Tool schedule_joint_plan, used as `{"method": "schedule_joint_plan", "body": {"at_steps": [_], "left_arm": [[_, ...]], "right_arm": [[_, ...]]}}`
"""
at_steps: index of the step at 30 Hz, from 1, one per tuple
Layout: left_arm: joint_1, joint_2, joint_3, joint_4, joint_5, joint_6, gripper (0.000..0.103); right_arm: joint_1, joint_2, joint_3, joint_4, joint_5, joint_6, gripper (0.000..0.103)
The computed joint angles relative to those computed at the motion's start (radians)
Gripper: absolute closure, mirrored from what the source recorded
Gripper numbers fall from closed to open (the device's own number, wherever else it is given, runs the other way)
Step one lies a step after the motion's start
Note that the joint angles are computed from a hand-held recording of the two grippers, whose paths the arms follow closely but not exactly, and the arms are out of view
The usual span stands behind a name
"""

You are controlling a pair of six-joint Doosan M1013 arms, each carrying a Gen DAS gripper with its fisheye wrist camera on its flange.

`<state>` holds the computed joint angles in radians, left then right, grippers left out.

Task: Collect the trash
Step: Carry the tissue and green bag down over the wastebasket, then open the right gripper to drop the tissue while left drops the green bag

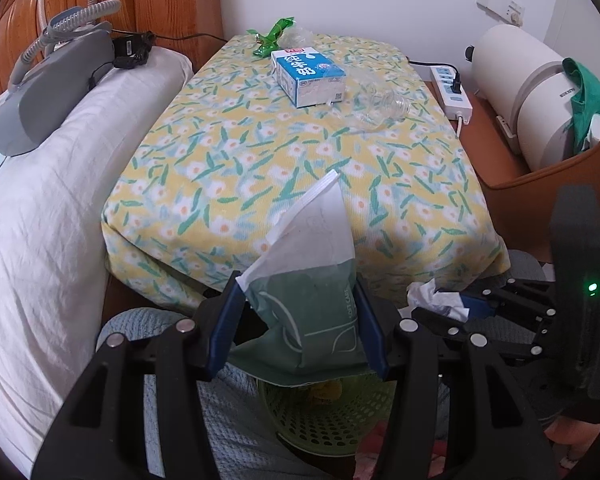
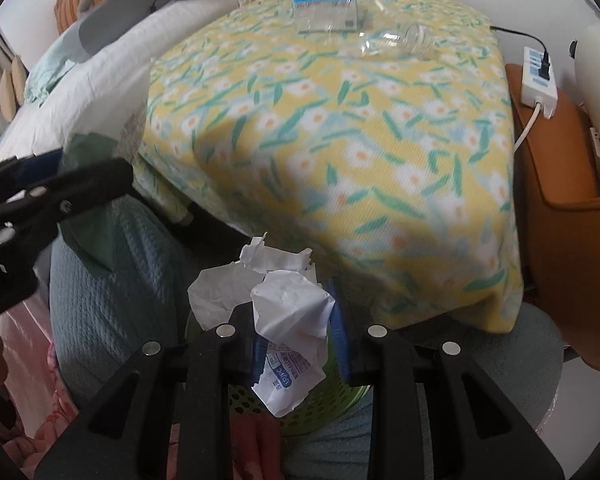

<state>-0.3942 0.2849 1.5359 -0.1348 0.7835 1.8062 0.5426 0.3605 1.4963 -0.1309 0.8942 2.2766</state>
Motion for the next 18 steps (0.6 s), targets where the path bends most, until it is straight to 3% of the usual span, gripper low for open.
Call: {"method": "schedule_joint_plan", "body": {"at_steps": [6,8,9,11,13,18], "left_arm": [[0.001,-0.008,0.013,0.01,-0.006,-0.008,0.051],[0.002,-0.008,0.013,0.013,-0.003,-0.014,0.051],[0.002,-0.007,0.014,0.015,-0.001,-0.016,0.051],[0.002,-0.007,0.014,0.017,0.001,-0.018,0.051],[0.002,-0.007,0.015,0.015,0.003,-0.017,0.051],[0.002,-0.008,0.016,0.015,0.002,-0.014,0.051]], "right_arm": [[0.002,0.019,0.004,0.049,0.017,-0.039,0.074],[0.002,0.027,0.002,0.065,0.026,-0.055,0.068],[0.002,0.031,0.003,0.079,0.031,-0.068,0.063],[0.001,0.037,0.004,0.09,0.031,-0.08,0.041],[0.004,0.036,0.007,0.084,0.03,-0.077,0.031],[0.014,0.023,0.009,0.039,0.028,-0.049,0.019]]}}
